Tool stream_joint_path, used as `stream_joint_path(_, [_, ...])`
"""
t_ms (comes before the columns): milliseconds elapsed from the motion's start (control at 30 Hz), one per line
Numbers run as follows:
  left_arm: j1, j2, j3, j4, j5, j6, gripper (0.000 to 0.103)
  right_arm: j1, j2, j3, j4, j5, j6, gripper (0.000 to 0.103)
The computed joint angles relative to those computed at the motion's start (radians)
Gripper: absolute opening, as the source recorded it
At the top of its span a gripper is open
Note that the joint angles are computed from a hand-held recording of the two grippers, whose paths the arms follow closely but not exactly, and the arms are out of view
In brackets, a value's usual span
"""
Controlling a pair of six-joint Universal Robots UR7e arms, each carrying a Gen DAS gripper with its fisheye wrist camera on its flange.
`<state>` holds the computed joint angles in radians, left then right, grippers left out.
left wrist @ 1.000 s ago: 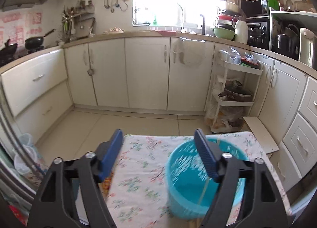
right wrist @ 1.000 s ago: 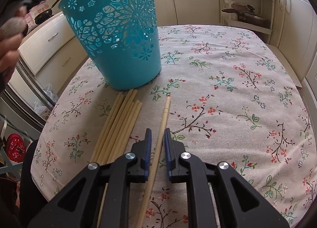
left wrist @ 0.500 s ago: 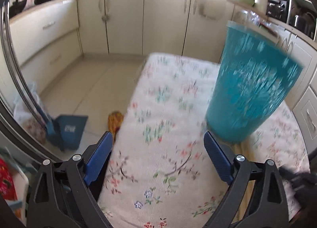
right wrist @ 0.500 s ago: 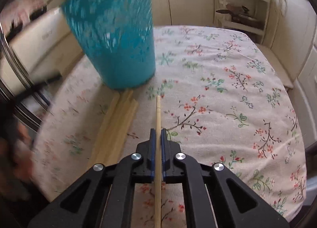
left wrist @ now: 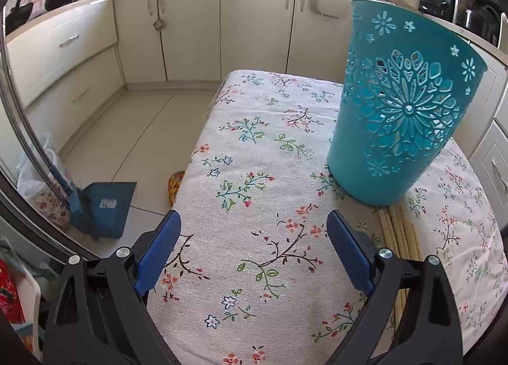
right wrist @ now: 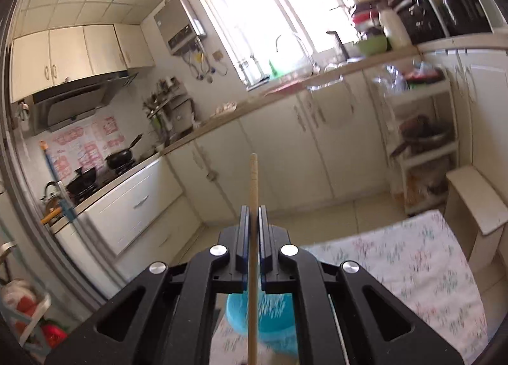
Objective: Organize utensils
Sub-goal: 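Lift the stick over the teal basket and open the right tool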
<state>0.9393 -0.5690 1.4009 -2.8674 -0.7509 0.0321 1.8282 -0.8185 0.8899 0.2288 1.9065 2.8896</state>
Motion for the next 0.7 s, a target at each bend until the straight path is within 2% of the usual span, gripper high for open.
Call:
stream_joint_path(167, [-0.001, -0.001, 0.005, -0.033, -0.010, 0.017, 0.089, 0.002, 0.167, -0.218, 0.000, 0.158, -0.082, 0.006])
stream_joint_path(300, [0.001, -0.002, 0.004, -0.033, -0.019, 0.014, 0.089, 0.004, 0.236, -0.305, 0.044, 0.219, -0.146, 0.006])
stream_joint_path(367, [0.002, -0.003, 0.003, -0.030, -0.022, 0.011, 0.089, 0.008, 0.242, -0.299, 0.037, 0.232, -0.192, 0.006])
stream_joint_path(433, [0.004, -0.004, 0.002, -0.028, -0.023, 0.008, 0.089, 0.008, 0.218, -0.239, -0.008, 0.230, -0.226, 0.006])
stream_joint_path(700, [0.002, 0.002, -0.001, -0.031, -0.012, 0.015, 0.089, 0.019, 0.221, -0.207, -0.037, 0.272, -0.315, 0.006])
